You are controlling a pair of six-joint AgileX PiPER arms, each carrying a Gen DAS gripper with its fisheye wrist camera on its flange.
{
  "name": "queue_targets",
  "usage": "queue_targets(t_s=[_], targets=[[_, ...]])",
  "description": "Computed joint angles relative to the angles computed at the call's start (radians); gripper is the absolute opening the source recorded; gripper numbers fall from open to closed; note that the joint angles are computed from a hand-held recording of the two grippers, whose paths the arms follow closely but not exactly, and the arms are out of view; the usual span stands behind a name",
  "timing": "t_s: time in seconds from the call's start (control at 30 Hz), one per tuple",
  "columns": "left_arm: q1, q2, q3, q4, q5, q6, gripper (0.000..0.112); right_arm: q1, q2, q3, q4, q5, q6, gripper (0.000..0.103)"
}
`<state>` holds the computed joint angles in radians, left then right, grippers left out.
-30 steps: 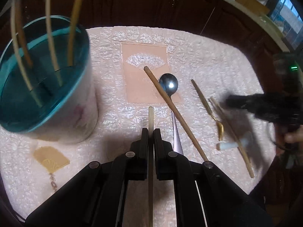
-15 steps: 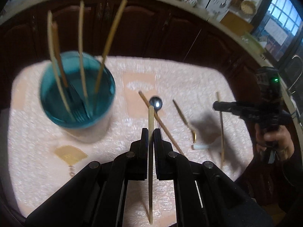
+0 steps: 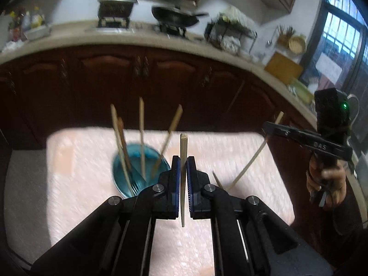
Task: Organize utensils
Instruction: 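Lift both chopsticks and carry them with both grippers over the cup, then lower the chopsticks into the cup and open both grippers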
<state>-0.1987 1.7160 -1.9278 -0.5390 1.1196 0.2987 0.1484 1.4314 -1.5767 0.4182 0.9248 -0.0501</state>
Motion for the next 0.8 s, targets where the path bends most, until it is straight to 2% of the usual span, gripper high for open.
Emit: queue_targets(t_s=[0.27, 0.4, 0.5, 0.57, 0.8], targets=[[0.045, 0.163, -0.397, 0.076, 0.077, -0.1, 0.004, 0.139, 0.273, -0.538, -0.179, 0.113, 0.172, 0.005], [0.046, 0.202, -0.422, 0.13, 0.051, -0.12, 0.004, 0.188, 0.402, -0.715, -0.251, 0.148, 0.234, 0.005], [0.025, 0.178, -0.328, 0.199, -0.037, -0.114, 0.004, 0.212, 0.458, -0.756, -0.304, 0.131, 0.262, 0.005], [0.012, 0.159, -0.25, 0.228, -0.093, -0.109, 0.004, 0.218, 0.464, -0.717, -0.323, 0.09, 0.269, 0.005], [-0.012, 0.15, -0.08, 0.272, -0.209, -0.124, 0.004, 0.226, 0.492, -0.597, -0.329, 0.001, 0.295, 0.005]])
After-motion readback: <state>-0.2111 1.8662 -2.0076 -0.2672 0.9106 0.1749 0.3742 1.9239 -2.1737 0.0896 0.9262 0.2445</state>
